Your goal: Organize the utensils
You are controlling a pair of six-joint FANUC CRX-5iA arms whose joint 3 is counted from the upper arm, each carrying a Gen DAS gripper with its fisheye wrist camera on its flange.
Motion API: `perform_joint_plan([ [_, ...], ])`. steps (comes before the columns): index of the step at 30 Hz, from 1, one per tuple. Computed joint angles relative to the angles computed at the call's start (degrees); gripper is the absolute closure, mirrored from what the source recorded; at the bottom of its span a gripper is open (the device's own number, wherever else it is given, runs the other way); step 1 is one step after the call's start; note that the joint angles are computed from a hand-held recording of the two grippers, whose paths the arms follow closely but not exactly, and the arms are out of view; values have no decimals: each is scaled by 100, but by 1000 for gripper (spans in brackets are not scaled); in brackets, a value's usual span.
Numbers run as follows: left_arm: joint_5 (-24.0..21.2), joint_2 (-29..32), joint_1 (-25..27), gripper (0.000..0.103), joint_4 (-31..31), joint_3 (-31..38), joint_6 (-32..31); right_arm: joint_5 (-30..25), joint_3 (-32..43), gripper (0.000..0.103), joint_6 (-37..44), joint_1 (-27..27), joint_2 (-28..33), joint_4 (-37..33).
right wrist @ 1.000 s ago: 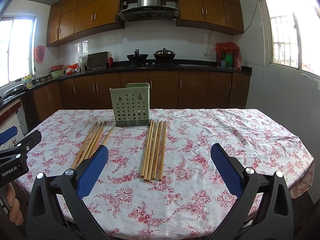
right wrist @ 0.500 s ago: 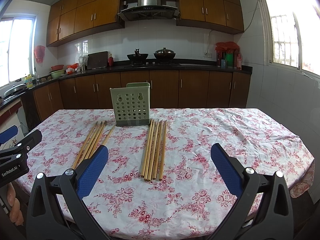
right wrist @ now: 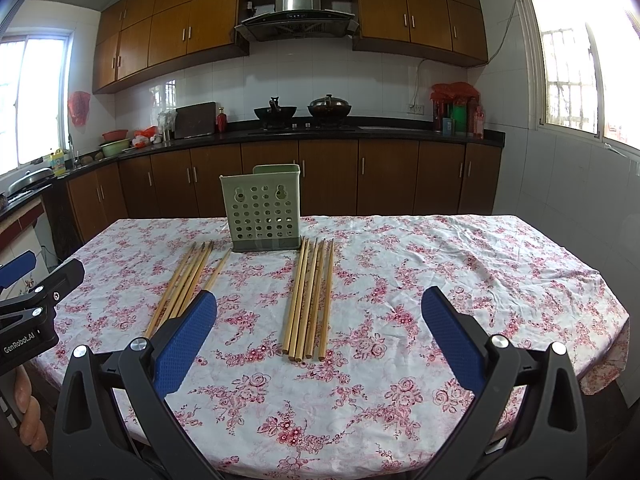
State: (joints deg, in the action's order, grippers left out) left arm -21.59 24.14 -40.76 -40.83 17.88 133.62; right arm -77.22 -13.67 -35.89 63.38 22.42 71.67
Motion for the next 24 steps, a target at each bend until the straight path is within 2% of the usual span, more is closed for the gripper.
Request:
perform_joint_plan([
  [23, -7, 24, -52, 4, -154, -22, 173, 8, 10, 2, 0, 6, 1, -17],
  [24, -44, 42, -124, 4, -315, -27, 354, 11, 6, 2, -2, 2, -2, -15],
])
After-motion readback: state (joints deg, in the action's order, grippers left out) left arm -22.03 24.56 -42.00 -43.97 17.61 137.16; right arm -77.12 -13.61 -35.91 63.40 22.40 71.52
